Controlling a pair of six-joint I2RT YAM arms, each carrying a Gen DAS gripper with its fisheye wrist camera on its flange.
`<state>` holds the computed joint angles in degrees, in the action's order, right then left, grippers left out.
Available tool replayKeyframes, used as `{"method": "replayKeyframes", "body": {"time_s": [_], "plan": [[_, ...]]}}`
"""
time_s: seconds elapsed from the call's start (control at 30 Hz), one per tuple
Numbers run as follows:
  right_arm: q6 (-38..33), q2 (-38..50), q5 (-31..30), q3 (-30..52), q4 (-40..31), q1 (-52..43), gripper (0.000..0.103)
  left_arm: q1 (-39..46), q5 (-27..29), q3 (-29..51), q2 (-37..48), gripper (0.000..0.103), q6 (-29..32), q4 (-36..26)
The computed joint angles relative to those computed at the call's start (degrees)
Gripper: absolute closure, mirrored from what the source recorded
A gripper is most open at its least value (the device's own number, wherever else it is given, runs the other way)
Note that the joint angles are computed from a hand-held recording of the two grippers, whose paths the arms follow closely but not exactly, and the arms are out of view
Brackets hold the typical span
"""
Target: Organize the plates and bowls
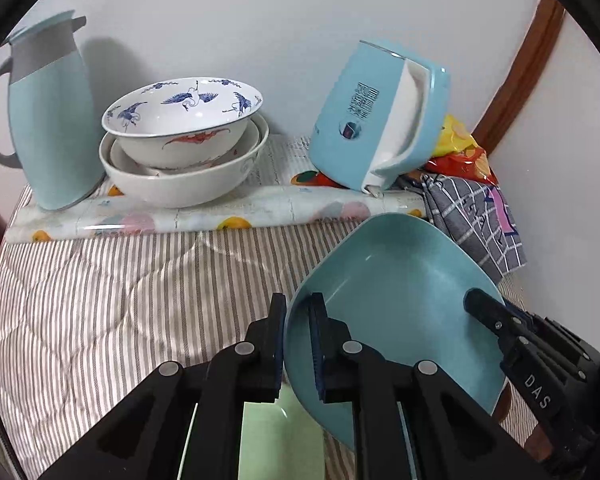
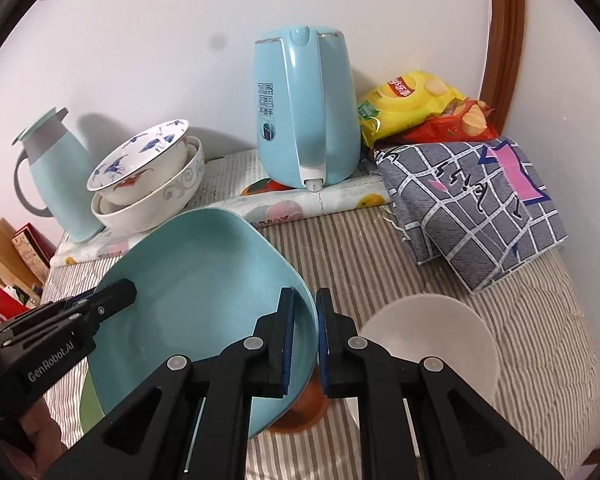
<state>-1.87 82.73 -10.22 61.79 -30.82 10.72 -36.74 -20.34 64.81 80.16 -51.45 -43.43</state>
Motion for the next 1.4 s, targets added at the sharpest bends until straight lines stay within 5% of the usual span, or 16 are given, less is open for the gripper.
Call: {"method": "replayKeyframes", "body": {"time_s": [0.83, 1.4], "plan": [[-0.2, -19.3, -5.5, -9.6, -7.7, 1.3, 0.093, -20.8, -17.2, 0.2, -10.3, 0.091, -24.2, -21.8], [-1.2, -28.1, -6.5, -11.6, -12.8, 4.0, 0.093, -33.2, -23.2, 3.1, -10.0, 0.091, -44.5, -36.5]]}}
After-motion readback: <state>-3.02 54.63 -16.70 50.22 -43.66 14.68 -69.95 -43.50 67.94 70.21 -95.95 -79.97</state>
